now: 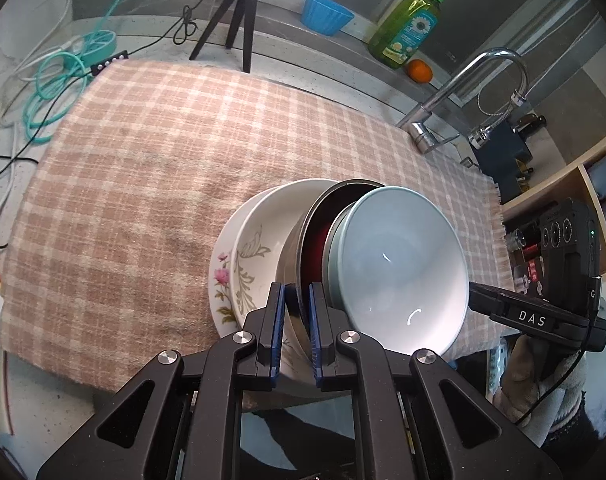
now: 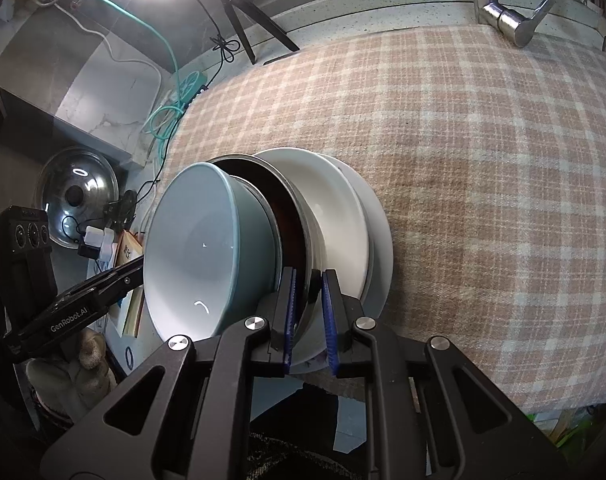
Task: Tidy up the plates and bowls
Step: 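Carry the nested bowls and lower them onto the white plate stack, then open both grippers and pull them back from the bowl stack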
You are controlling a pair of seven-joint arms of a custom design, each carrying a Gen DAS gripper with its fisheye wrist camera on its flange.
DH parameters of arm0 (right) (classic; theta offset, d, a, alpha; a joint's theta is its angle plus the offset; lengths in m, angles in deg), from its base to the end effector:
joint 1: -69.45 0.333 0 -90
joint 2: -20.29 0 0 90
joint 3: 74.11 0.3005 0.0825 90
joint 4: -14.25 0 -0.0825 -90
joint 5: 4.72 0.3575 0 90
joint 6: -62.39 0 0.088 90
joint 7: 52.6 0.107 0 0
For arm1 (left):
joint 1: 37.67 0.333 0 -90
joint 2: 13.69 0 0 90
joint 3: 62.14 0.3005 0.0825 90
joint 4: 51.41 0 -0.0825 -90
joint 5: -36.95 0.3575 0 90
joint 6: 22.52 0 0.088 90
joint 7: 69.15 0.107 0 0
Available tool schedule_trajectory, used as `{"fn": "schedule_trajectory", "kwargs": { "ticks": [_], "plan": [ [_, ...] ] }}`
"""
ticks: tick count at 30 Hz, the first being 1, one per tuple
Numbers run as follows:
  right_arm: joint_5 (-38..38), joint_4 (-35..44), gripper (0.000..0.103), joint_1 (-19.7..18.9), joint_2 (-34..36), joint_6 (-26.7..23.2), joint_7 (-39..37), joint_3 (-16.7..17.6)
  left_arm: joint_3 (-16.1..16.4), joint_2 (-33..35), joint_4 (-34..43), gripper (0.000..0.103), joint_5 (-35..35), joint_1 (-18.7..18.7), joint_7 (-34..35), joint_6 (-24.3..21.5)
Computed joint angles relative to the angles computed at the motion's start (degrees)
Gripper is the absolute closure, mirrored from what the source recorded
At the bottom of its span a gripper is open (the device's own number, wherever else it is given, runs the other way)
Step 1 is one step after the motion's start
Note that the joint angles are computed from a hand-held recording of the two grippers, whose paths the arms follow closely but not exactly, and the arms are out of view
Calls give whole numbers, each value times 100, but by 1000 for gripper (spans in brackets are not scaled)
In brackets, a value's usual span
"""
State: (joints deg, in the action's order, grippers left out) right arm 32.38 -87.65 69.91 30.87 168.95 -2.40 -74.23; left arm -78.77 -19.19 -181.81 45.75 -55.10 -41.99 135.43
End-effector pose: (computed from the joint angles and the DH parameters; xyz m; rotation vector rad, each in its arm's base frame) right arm 0.5804 0.0502 0.4517 -2.2157 1.3490 0.4688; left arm 0.4307 -0.3022 0.4587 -2.4156 1.6540 -0.8679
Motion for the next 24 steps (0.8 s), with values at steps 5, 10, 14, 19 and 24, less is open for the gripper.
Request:
{"fn": "schedule_trajectory", "kwargs": {
  "ticks": [5, 10, 14, 19, 24],
  "plan": [
    [9, -112, 87, 21, -96, 209, -43, -4, -15, -10, -4, 93, 138, 20, -156, -35],
    [14, -215, 76, 23, -172, 354, -22, -35, -53, -116, -46, 81, 388, 71, -373, -67],
    [76, -270, 72, -8, -222, 348, -44, -59, -76, -155, -43, 80, 487, 77, -429, -115],
    [122, -498, 53, -3, -443, 562, -205, -90, -110, -216, -67, 76, 615, 87, -530, -179],
    [140, -654, 48, 8, -650, 703, -389, -153, -194, -323, -82, 73, 916, 126, -768, -320]
  ]
}}
